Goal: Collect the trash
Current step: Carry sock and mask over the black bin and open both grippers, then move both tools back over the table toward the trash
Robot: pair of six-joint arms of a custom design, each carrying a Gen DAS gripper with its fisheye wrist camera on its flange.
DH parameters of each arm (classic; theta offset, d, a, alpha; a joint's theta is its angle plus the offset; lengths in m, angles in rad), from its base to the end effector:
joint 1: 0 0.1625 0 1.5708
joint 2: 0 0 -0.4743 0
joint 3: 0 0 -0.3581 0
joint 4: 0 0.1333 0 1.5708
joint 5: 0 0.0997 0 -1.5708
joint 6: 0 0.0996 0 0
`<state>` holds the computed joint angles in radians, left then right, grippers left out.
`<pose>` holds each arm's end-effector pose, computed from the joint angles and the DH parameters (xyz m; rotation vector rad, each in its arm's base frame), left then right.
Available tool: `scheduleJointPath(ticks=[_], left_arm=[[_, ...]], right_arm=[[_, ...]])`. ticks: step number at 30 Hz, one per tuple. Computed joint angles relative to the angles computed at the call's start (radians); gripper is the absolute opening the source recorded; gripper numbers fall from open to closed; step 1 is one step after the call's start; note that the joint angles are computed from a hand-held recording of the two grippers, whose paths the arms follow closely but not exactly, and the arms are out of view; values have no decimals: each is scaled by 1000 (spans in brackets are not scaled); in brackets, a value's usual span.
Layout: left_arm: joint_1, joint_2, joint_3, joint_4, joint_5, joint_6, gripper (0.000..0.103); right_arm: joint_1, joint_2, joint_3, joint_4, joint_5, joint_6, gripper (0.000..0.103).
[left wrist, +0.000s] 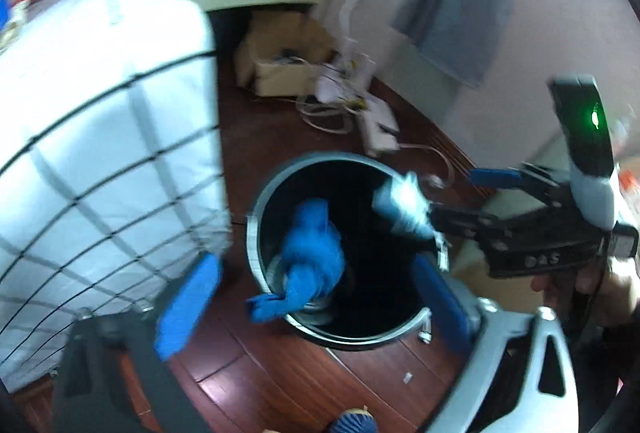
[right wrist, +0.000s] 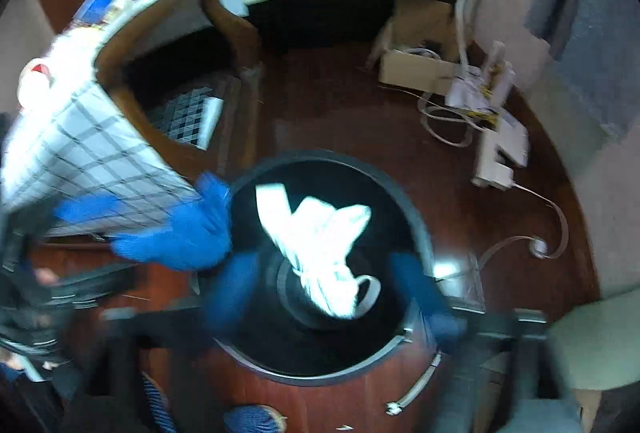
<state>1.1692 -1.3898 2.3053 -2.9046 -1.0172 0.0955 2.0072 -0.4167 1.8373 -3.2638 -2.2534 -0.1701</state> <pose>0.0032 -0.4676 0.3082 0.4846 2.5427 -0.6539 0.3192 -0.5177 -0.0472 0.6213 -2.3873 0.4509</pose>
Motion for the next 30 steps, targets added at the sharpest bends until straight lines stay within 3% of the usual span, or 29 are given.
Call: scheduleJointPath(ticks=[6, 15, 30], left_arm=[[-26, -26, 40, -32, 114, -52, 102], [-86, -82, 87, -99, 237, -24, 102], [-106, -219, 123, -112, 325, -34, 102]], right_arm=[[18, 2, 19, -50, -53, 46, 101], [64, 12, 13, -104, -46, 46, 102], [163, 44, -48, -94, -31, -2, 102]])
